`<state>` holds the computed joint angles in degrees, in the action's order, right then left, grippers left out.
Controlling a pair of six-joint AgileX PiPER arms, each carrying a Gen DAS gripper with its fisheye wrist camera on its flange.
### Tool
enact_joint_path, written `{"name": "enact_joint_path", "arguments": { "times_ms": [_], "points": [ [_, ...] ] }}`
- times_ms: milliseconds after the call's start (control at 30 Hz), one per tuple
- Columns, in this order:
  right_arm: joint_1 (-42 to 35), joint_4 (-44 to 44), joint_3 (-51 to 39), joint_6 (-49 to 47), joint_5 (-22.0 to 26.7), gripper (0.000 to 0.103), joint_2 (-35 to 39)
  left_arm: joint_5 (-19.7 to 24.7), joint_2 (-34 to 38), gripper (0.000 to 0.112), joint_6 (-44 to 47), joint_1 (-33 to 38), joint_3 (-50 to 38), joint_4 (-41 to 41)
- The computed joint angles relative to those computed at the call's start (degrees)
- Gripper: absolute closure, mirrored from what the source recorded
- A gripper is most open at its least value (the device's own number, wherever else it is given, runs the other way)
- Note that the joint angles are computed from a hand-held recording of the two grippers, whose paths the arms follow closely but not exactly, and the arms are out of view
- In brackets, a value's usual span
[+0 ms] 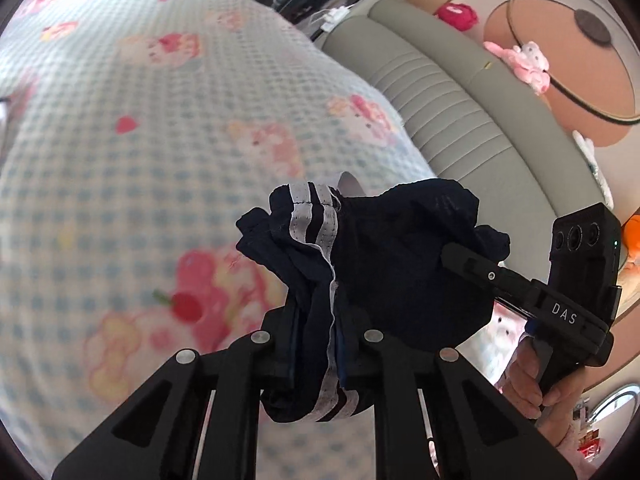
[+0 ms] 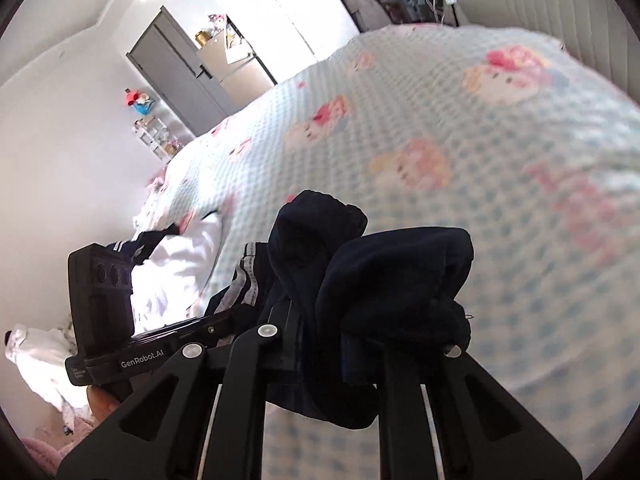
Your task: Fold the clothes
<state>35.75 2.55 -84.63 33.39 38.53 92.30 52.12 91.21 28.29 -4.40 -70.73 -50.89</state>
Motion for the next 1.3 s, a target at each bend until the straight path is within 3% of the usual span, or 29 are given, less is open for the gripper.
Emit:
{"name": "enact_joint_path", "arguments": {
  "times_ms": [67,100,133,167,233,300,367,433,533,600,667,733,800,867,933,1000,1067,1200,1300],
  "points": [
    [-6.4,2.33,-6.13,-7.04,6.13,0.087,1.53,-1.42,6.61,0.096,-5.87,-5.28,-10.32,1.91],
    [-9.5,2.78,-8.29,-9.88,8.92,0.078,3.3,-1.78,10.72,0.096,-8.62,-7.37,-14.39,2.83],
    [-12.42,2.9,-9.87,-12.39,10.89,0.076,5.0,-3.2,14.2,0.095,-10.62,-9.13,-16.3,3.3],
    [-15.17,3.46,-9.16,-13.62,13.08,0.072,6.73,-4.29,17.85,0.095,-12.79,-10.75,-18.68,3.85],
    [-20.29,3.45,-8.06,-15.55,16.17,0.069,10.93,-3.54,25.5,0.082,-18.3,-13.18,-23.54,7.0],
    [-22.9,0.62,-7.33,-14.76,18.75,0.069,15.03,-3.26,28.87,0.081,-20.85,-14.28,-24.72,8.97],
    [-22.83,-0.53,-1.33,-14.54,14.0,0.069,12.42,-5.15,28.62,0.081,-20.56,-14.76,-22.72,9.06],
    [-21.76,-1.98,4.24,-12.7,7.46,0.069,7.9,-8.62,27.63,0.073,-19.85,-15.47,-19.57,8.9],
    [-17.03,-9.2,6.76,-7.34,0.75,0.069,4.12,-23.69,18.87,0.073,-20.55,-18.66,-10.28,12.85],
    [-14.66,-11.42,4.75,-6.92,0.55,0.069,6.06,-27.65,16.93,0.072,-15.2,-20.46,-8.87,10.49],
    [-13.65,-10.17,0.89,-9.29,2.83,0.069,10.3,-23.96,20.07,0.072,-15.72,-21.85,-13.47,13.55],
    [-14.82,-6.43,-2.46,-11.26,6.09,0.069,15.92,-18.15,25.41,0.072,-23.47,-22.73,-20.0,22.24],
    [-15.8,-7.44,-1.82,-10.9,7.53,0.079,18.47,-12.94,30.29,0.074,-29.96,-23.15,-25.66,29.2],
    [-17.76,-4.11,2.19,-12.96,3.72,0.085,16.66,-12.01,29.31,0.08,-30.35,-21.43,-23.66,30.26],
    [-17.88,-3.07,4.43,-12.77,1.42,0.078,13.74,-14.25,25.25,0.079,-25.09,-18.74,-17.91,24.43],
    [-15.34,-7.59,4.36,-9.42,1.62,0.055,11.51,-15.5,20.8,0.075,-17.31,-15.68,-12.73,15.25],
    [-12.03,-11.18,1.57,-6.53,4.36,0.054,10.39,-18.35,15.4,0.069,-13.93,-14.16,-7.73,13.73],
    [-4.43,-15.92,-7.41,-0.31,9.61,0.029,12.1,-16.66,11.9,0.053,-25.35,-10.96,-10.21,28.5],
    [1.82,-19.38,-19.69,2.3,15.99,0.026,18.62,-12.38,8.25,0.051,-27.89,-5.16,-10.97,34.48]
  ]
}}
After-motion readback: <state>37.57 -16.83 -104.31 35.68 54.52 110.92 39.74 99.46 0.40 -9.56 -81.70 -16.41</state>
